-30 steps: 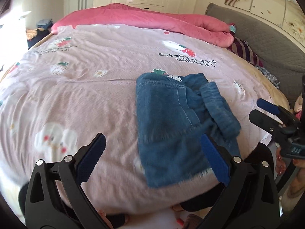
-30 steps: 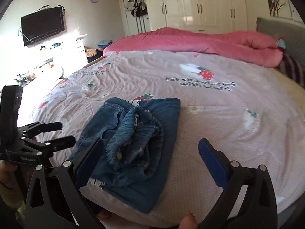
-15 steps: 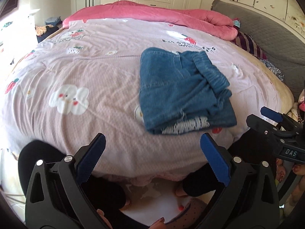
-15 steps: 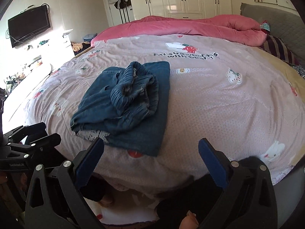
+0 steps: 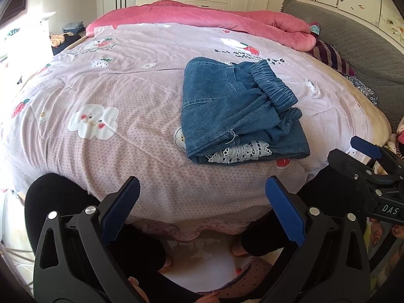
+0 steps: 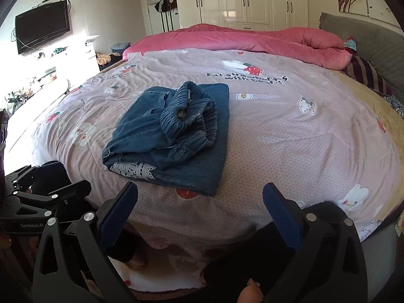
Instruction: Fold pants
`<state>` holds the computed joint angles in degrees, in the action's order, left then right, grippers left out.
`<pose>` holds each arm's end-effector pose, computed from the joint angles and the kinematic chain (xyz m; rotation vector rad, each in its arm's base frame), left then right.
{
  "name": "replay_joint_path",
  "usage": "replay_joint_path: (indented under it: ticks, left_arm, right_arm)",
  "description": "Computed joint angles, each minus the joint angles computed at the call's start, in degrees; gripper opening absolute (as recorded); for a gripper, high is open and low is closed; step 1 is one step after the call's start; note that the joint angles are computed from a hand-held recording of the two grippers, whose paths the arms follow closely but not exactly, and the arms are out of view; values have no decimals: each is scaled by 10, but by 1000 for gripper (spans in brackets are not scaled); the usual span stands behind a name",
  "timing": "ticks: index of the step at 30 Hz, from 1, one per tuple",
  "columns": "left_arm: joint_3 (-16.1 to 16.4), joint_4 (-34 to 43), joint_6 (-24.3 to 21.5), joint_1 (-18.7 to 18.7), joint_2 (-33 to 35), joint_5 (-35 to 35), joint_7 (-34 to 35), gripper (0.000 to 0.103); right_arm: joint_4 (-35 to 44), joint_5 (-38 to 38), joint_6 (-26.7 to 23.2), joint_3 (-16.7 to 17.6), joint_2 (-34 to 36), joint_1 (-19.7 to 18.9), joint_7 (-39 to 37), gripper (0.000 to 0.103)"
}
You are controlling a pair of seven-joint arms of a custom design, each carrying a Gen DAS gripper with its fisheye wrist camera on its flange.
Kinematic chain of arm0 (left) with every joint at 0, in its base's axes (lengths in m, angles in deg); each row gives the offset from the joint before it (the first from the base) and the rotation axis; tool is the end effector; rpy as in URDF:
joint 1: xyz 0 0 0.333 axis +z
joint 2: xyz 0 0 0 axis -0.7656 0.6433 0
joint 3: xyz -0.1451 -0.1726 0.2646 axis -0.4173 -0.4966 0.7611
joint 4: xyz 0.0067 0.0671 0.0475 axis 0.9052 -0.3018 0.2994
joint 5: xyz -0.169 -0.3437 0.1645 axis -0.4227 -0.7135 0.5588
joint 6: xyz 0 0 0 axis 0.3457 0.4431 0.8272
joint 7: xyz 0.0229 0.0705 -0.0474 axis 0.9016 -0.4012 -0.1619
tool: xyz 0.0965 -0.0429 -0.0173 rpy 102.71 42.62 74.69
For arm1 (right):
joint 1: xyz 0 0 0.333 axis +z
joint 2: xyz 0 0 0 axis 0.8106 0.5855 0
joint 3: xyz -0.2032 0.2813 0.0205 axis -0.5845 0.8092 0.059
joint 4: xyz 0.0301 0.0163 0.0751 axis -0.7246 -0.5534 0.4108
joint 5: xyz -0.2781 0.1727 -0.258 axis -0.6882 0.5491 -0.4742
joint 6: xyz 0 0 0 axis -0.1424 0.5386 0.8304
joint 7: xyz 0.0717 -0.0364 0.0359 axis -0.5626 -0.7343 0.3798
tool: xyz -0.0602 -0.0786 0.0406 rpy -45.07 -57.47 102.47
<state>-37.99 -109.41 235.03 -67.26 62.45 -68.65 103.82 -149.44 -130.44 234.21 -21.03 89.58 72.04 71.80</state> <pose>0.6735 -0.3273 0.5125 -1.4202 2.2790 -0.9417 0.5789 0.2523 0.5210 -1.5465 1.8590 -0.7450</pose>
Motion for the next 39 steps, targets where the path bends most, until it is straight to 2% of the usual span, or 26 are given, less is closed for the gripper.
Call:
replay_joint_path:
  ticks: [39]
  left_arm:
    - [23, -2, 6, -16, -5, 62, -66, 94]
  right_arm:
    - [4, -6, -24, 4, -1, 5, -3, 99]
